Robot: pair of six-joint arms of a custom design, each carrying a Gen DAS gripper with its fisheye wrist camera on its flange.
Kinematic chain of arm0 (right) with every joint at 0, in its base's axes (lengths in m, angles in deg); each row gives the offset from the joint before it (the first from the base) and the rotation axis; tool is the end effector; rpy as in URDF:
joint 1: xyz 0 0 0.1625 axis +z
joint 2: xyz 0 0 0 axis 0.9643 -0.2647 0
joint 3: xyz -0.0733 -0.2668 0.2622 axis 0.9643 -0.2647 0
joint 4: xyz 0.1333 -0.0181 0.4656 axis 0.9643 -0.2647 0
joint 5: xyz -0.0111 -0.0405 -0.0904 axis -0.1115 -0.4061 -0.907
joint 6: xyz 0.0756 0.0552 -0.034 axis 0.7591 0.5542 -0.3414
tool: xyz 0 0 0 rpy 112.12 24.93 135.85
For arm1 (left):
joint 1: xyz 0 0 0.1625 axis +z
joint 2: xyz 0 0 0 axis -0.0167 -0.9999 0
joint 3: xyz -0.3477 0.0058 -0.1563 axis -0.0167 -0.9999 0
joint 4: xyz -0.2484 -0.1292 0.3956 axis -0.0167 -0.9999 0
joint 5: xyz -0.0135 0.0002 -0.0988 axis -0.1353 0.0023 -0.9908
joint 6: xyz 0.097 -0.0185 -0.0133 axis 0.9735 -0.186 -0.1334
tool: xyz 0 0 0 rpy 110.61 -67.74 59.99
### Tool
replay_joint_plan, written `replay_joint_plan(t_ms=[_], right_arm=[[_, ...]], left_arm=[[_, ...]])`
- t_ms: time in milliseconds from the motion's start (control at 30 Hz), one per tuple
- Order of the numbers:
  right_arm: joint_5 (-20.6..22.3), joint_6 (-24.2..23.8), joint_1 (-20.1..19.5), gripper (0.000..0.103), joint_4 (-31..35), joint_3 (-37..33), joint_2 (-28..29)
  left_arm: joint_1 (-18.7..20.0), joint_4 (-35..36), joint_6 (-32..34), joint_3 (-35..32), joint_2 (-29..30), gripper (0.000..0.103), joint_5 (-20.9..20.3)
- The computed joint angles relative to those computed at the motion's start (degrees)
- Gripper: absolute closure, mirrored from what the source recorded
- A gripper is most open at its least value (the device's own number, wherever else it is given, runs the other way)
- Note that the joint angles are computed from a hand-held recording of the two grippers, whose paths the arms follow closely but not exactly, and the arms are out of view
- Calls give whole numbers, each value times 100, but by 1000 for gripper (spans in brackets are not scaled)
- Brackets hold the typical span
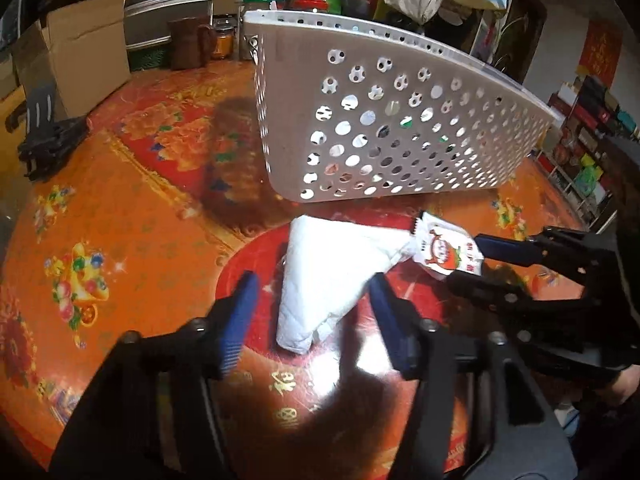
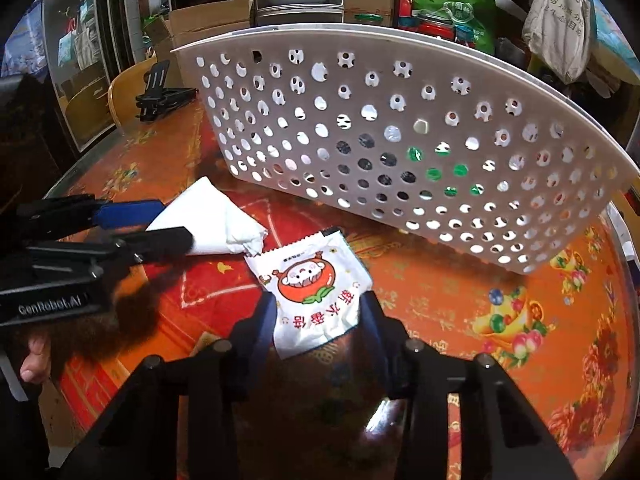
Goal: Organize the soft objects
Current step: 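Grasp the white folded cloth with the left tool while the right tool grasps the tomato snack packet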
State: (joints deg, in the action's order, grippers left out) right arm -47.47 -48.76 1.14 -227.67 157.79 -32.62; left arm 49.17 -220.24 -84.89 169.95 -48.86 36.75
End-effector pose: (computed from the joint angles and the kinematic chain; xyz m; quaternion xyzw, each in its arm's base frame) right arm -0.0427 -0.6298 0.2620 0.3382 -0.8801 0.1960 0.2694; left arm -0.2955 -0.6392 -0.1301 0.1577 0.8968 -0.3035 0.2806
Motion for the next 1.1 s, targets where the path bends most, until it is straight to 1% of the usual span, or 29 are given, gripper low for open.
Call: replay_joint_plan(t_ms=[67,167,200,233,267,433,500,633,867,900,1000,1033,1100], right_arm=[[21,-42,-5,63,-9,16,-7],[66,-75,-31,65,36,28,-41],[80,-92,-38,65,34,41,-53],[85,-103,-38,66,30,51,-59],[103,-110,-47,67,45,59,-75],[275,-48,-117,71,252,83,-211],[369,-19,-150,75,329,104,-292],[444,-33,-170,84,386,145,-397],[487,-94,-180,93,459,212,-477],[515,-84,-183,96,479,222,-490],[573,-110,-200,99,510,261,-531],[596,-91,-203,103,531,272,-546],[626,-81,-221,103,522,298,-580]], left_arm=[[5,261,-42,-127,66,41,56],[-58,463,26,-277,200,41,317],[-84,502,67,-331,257,44,415],[-90,419,148,-331,269,61,350],[-104,337,229,-311,270,70,324],[-190,181,342,-316,348,81,440],[-208,-33,382,-230,315,82,410],[-246,-237,403,-98,231,82,415],[-282,-487,382,97,97,82,365],[-285,-497,372,115,85,82,356],[-283,-545,334,149,65,82,339],[-278,-567,334,163,54,82,329],[-278,-618,335,194,33,82,323]])
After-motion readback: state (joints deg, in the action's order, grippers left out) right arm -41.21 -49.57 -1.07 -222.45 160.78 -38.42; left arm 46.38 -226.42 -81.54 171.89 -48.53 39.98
